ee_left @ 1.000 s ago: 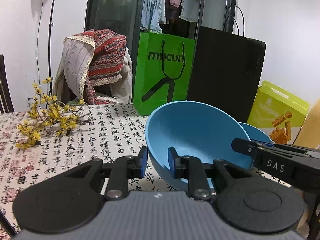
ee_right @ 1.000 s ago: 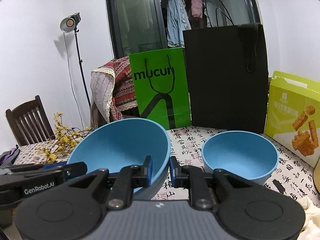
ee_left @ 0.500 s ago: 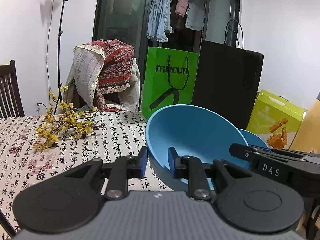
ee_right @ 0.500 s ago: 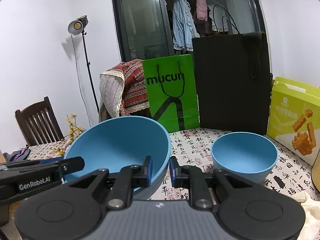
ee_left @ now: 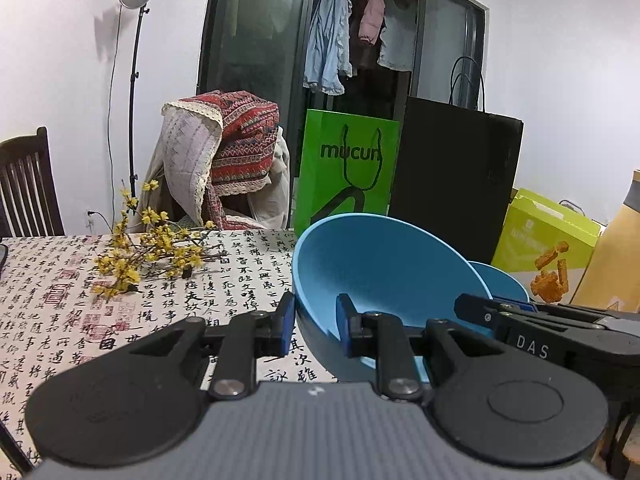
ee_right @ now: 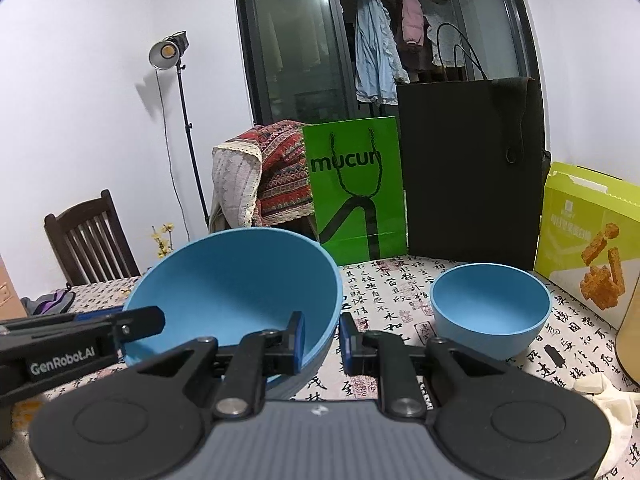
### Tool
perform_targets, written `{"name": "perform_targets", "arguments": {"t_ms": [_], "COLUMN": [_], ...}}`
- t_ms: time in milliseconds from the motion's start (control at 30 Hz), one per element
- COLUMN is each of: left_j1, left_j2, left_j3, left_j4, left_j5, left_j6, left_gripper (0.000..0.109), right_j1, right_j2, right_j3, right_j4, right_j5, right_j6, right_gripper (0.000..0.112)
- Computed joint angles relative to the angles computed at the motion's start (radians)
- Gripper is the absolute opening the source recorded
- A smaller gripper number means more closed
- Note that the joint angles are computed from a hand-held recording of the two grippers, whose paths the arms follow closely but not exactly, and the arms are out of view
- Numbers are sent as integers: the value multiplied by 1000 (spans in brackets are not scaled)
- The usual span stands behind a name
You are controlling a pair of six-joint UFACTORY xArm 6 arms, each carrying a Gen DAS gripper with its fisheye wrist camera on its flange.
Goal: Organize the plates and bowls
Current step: 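Carry the held blue bowl with both grippers toward the pink vase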
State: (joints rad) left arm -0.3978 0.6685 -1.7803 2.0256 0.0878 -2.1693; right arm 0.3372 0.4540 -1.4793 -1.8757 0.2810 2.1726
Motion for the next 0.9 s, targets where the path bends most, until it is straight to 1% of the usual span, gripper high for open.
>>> {"name": "perform_targets", "arguments": {"t_ms": [100, 267, 533, 900], "left_j1": [-6, -18, -26, -37], "left_j2": [-31, -98, -177, -276], "left_j3": [41, 122, 221, 353], "left_j4": [21, 101, 167, 192], "left_j5": [19, 57, 100, 164], "left_j6": [-23, -111, -188, -228], "left_gripper": [22, 22, 22, 22], "right_j1": [7, 21, 41, 69], "right_j2": [-15, -50, -85, -105], "right_j3": [17, 49, 84, 102], "right_j4": [-9, -46, -82, -102], "right_j5": [0, 3, 7, 2], "right_j6": [12, 50, 86, 102], "right_gripper": [18, 18, 18, 18]}}
